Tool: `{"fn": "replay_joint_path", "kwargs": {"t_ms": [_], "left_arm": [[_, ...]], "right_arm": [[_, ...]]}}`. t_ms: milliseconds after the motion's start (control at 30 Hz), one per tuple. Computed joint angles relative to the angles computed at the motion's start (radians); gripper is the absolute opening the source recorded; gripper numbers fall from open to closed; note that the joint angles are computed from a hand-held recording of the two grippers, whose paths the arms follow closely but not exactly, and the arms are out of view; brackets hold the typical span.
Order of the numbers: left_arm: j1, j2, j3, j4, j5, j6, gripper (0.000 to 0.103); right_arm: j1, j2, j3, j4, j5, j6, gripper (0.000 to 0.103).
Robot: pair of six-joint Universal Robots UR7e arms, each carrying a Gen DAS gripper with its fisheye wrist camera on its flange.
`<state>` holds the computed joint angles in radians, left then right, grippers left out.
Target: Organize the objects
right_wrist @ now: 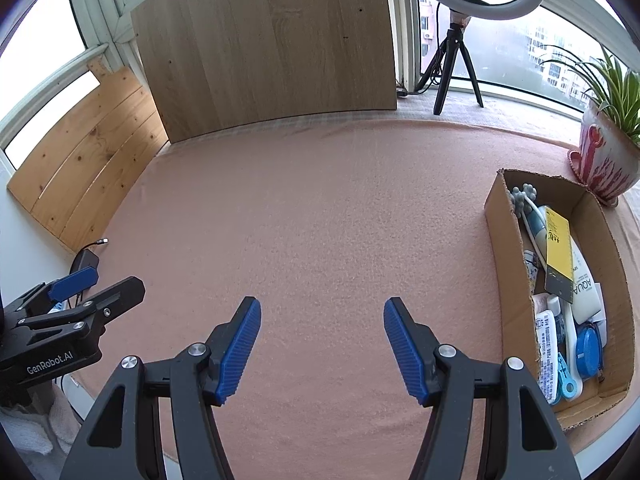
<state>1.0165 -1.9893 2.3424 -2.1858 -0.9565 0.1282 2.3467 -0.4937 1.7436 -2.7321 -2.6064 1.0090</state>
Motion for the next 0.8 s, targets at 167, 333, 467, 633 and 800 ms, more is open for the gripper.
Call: {"fn": "replay_joint_path", "kwargs": {"t_ms": [167,333,467,633,800], "left_arm": [[0.01,0.017,0.0,-0.006,-0.01,-0.003,0.093],[0.012,0.026,-0.002,-0.01,-0.022,-0.003,0.093],[0.012,0.03,-0.002,-0.015,-0.023,-0.003,0.093],[0.018,0.035,-0.005,-0.022,-0.026,0.0,0.093],[0.019,0.04,-0.006,-0.023,-0.025,0.004,0.093]], "right_arm": [[0.001,-0.004,-0.003,0.021,-0.011,0.013,0.06],[-0.001,-0.01,-0.003,0.039,-0.016,0.024,0.06],[-0.002,-0.01,-0.005,0.041,-0.018,0.022,0.06],[-0.006,-0.008,-0.007,0.03,-0.012,0.007,0.06],[-0.008,-0.006,-0.009,0.024,-0.009,0.0,0.06]]}}
